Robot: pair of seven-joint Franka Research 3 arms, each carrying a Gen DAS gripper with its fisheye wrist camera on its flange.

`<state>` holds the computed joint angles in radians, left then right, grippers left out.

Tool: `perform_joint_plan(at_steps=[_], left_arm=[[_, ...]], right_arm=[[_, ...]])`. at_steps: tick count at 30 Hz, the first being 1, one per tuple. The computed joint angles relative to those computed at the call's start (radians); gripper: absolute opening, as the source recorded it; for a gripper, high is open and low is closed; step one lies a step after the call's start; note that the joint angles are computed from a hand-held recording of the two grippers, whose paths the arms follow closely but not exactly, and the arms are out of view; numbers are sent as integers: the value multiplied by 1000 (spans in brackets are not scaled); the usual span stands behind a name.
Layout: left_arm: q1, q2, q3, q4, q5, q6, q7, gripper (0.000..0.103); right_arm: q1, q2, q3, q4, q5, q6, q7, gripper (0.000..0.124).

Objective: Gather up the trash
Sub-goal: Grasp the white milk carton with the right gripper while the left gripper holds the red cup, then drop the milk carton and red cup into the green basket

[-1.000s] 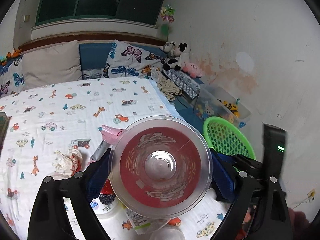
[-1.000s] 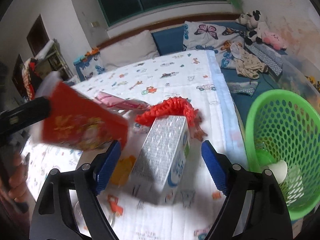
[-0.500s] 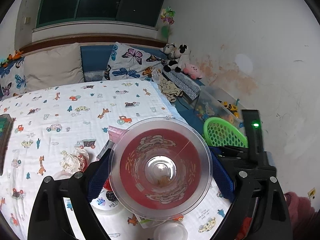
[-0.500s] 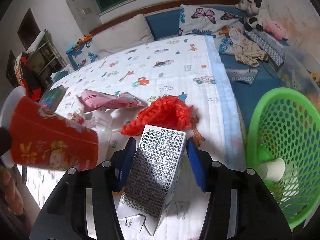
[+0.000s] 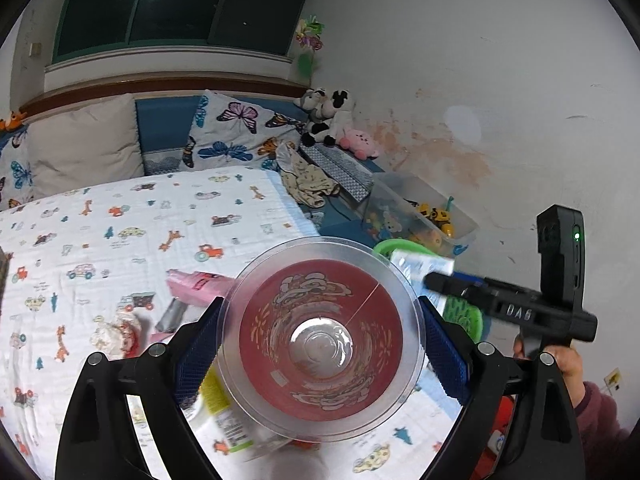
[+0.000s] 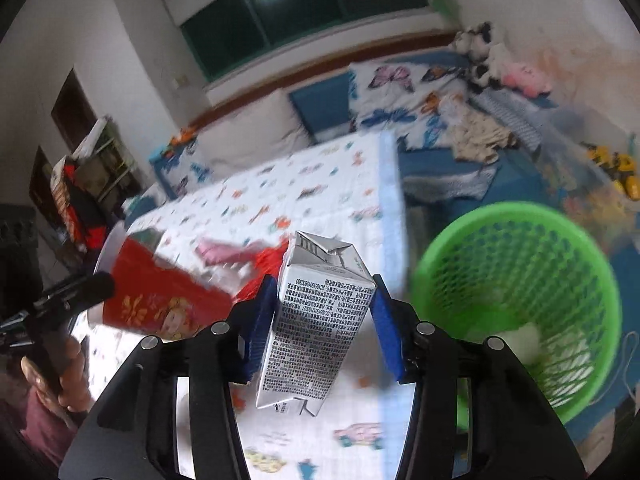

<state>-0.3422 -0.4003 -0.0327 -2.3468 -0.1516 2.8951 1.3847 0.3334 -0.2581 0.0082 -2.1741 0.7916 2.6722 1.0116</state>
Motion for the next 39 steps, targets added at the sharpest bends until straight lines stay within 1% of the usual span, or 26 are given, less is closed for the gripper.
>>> perform_joint_plan(at_steps=[3,5,8,11,16,20,22,24,25,26,27,29,31,33,37,39], left_arm=[[-33,29,19,35,-38,-8,27,88],[-39,46,20,55,-59,-15,43,88],[-36,82,10,93,-84,-24,59,88],[-25,119,-6,132,-105,-37,73,88],[9,185,-48,202,-111,-61,80,88],[31,228,-76,250,-116,-79,86,88],[39,253,-88,279,-123,-88,95,88],[50,276,-102,306,-124,-97,100,88],[53,288,-109,321,-126,-101,104,88],[58,298,-115,332,-129,-104,107,88],[61,306,-121,343,-133,-106,112,88],[66,324,-134,367,-140,-107,117,88],[68,345,-147,393,-152,-109,129,88],[72,365,-162,418,-141,-112,124,88],[74,422,-193,485,-90,-137,101,88],[74,454,-206,522,-47,-151,71,88]], right_arm=[[-31,6,-10,9,-35,27,22,48],[-56,23,-12,14,-75,51,46,48],[-110,71,1,20,-198,107,119,48],[-143,126,6,27,-307,125,180,48],[-161,233,-2,61,-360,91,205,48],[-168,309,0,101,-437,53,261,48],[-173,342,-1,131,-453,-3,274,47],[-182,354,5,154,-410,-47,249,45],[-177,355,0,155,-454,-43,277,45],[-165,354,-10,153,-543,-35,337,46],[-162,356,-12,158,-579,-47,356,48],[-171,360,-3,169,-541,-76,324,50],[-176,339,-3,142,-526,-49,318,53],[-185,316,-2,119,-474,-35,289,55],[-201,245,-11,55,-379,-7,231,59],[-204,193,-17,8,-347,28,204,63]])
